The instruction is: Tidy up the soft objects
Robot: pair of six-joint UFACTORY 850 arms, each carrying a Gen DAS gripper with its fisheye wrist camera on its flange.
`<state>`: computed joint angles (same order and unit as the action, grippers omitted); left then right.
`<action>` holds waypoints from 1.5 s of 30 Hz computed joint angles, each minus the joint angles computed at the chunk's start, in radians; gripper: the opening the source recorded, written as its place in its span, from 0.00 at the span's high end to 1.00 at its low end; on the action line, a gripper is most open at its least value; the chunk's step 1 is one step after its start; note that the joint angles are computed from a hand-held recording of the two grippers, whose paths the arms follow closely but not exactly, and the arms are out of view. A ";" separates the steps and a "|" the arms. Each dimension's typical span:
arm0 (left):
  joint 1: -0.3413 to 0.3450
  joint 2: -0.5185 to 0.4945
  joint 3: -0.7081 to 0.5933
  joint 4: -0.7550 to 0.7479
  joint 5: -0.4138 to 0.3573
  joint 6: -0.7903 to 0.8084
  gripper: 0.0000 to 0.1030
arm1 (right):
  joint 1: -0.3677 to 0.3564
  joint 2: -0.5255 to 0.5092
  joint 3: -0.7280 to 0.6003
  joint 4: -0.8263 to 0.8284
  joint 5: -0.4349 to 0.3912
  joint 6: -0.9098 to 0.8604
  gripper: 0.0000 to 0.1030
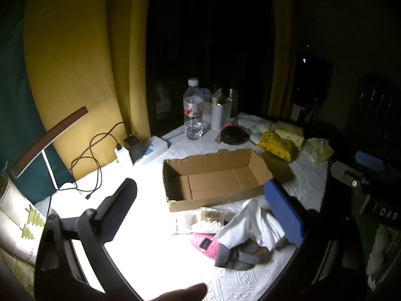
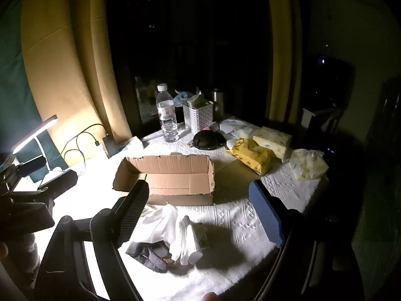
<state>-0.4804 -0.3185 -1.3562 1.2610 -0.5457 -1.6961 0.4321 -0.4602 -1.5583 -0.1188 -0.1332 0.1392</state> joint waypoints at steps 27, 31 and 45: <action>0.008 0.005 0.032 0.096 0.072 -0.102 0.01 | 0.000 -0.016 -0.015 0.072 -0.005 -0.075 0.17; 0.006 0.002 0.027 0.086 0.069 -0.093 0.01 | -0.001 -0.015 -0.010 0.097 0.000 -0.097 0.17; 0.007 0.005 0.029 0.091 0.069 -0.096 0.01 | -0.001 -0.014 -0.009 0.111 0.003 -0.108 0.17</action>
<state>-0.4731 -0.3139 -1.3268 1.3521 -0.4772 -1.7921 0.4308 -0.4747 -1.5668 -0.0080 -0.1305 0.0315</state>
